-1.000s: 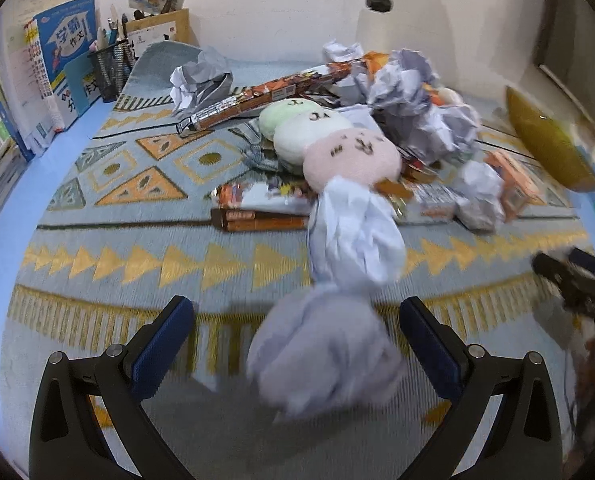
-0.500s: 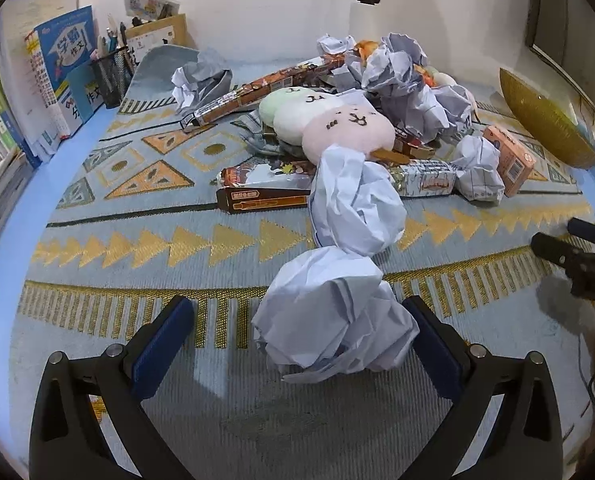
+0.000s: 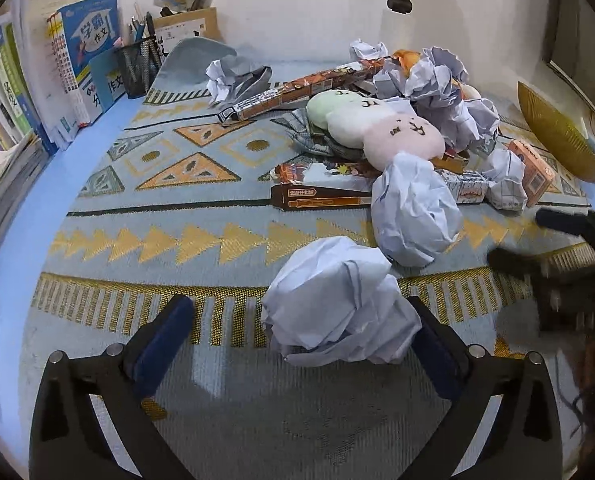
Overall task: Organize objects
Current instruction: 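Close the left gripper on a crumpled paper ball while the right gripper approaches the pile, then lift the paper ball with the left gripper while the right gripper grasps another paper ball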
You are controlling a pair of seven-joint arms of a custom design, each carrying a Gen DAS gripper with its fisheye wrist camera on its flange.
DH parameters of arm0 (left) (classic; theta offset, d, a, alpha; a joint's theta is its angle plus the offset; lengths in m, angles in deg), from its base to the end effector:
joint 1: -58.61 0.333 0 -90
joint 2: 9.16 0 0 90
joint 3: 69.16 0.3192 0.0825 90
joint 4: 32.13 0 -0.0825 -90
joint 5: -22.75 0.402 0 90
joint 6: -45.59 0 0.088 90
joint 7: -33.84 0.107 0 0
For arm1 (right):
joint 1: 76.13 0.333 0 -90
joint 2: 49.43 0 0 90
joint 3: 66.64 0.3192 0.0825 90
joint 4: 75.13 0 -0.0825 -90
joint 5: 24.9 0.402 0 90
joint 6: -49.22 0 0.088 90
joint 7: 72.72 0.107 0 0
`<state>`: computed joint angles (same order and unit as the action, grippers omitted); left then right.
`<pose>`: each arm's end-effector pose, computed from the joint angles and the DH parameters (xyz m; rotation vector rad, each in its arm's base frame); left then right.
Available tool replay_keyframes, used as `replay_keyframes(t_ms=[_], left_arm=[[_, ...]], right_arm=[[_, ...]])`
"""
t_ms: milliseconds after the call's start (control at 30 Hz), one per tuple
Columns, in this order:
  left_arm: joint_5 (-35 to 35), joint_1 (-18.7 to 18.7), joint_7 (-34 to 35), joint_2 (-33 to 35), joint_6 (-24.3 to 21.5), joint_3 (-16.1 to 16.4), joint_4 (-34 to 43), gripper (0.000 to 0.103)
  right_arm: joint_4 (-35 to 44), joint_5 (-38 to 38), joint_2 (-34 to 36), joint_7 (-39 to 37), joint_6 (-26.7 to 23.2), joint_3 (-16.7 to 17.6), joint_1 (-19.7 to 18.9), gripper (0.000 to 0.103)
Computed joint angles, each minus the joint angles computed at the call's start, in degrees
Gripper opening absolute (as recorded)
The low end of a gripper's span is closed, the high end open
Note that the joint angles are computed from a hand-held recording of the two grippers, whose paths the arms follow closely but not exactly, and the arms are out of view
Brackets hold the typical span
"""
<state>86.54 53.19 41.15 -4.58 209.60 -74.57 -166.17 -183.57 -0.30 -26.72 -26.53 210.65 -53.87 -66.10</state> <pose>0.5188 -0.1495 0.3188 -2.0366 1.6042 -0.5352 0.6423 0.2340 0.3460 -2.3560 1.0248 -0.3216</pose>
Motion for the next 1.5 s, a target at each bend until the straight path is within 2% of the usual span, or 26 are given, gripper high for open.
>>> replay_keyframes(t_ms=[33,167,200,467,500,533,567,600,667,700,733,833,1033,1167,1200,1233,1267,1400,1500], left_arm=[[-0.04,-0.07,-0.08,0.00,-0.08,-0.06,0.06,0.103],[-0.03,-0.09,-0.10,-0.02,-0.14,-0.02,0.05,0.103],[-0.24,-0.25,-0.12,0.06,-0.42,-0.19,0.25,0.103],[1.28,-0.02,-1.68,-0.67,-0.07,0.01,-0.60,0.103],[1.25,0.01,-1.81,-0.78,-0.12,-0.11,-0.66,0.103],[1.69,0.09,-2.41,-0.72,-0.01,-0.12,-0.65,0.091],[5.83,-0.17,-6.68,-1.54,-0.04,0.05,-1.09,0.065],[11.71,-0.62,-11.69,-2.84,-0.69,-0.21,-1.42,0.043],[13.55,0.13,-11.92,-2.26,1.60,-0.84,-1.34,0.043],[13.45,-0.01,-12.28,-2.67,0.59,-1.30,-1.53,0.043],[13.65,0.31,-12.77,-2.66,1.66,-1.30,-1.60,0.043],[9.95,1.57,-11.53,-2.59,4.68,-0.94,-1.73,0.043],[5.54,3.04,-9.84,-3.51,4.00,-0.64,-0.42,0.043],[3.92,3.49,-8.29,-3.14,3.90,-0.69,1.85,0.043],[3.61,3.41,-7.79,-2.84,3.39,-0.73,2.72,0.043],[3.74,3.23,-7.78,-2.50,2.78,-0.76,3.58,0.043],[3.41,3.04,-7.29,-1.96,2.37,-0.79,4.49,0.043],[2.58,2.11,-6.95,-1.21,1.98,-0.48,6.05,0.044],[2.52,1.49,-6.67,-1.39,0.72,-0.53,5.92,0.045]], right_arm=[[0.98,-0.50,0.67,1.34,-0.07,-0.78,0.40,0.103],[4.57,-1.17,3.43,1.75,0.16,-0.46,0.02,0.103],[5.69,-2.54,4.25,2.87,0.22,-1.22,0.96,0.103],[9.94,-4.04,6.80,3.79,-2.15,-0.13,0.40,0.103],[9.72,-3.87,6.67,3.68,-1.78,0.08,0.30,0.099],[8.49,-2.64,5.97,2.34,-0.16,1.16,-0.73,0.079],[7.17,-0.52,5.20,-0.03,0.94,3.07,-2.62,0.075],[7.16,1.38,5.02,-2.01,-0.59,4.73,-4.20,0.076],[5.53,4.10,3.82,-5.07,-0.85,5.77,-5.01,0.075],[4.88,5.34,3.29,-5.78,-0.51,5.77,-5.01,0.075],[4.69,7.49,2.94,-7.13,-0.96,6.46,-5.82,0.074],[6.75,10.02,3.24,-7.76,-5.39,5.16,-5.55,0.074],[10.19,20.16,2.89,-12.90,-16.09,4.65,-8.24,0.070],[12.19,24.69,2.82,-15.60,-20.52,3.17,-8.14,0.058],[12.51,24.98,2.67,-16.08,-21.03,2.47,-7.76,0.056],[12.70,24.43,2.59,-16.30,-20.80,1.49,-6.88,0.048],[12.80,23.90,2.58,-16.34,-20.34,0.69,-6.07,0.046],[13.28,23.38,3.29,-16.70,-24.93,-0.81,-6.16,0.046],[11.27,23.93,2.20,-16.90,-26.10,-1.35,-6.17,0.058]])
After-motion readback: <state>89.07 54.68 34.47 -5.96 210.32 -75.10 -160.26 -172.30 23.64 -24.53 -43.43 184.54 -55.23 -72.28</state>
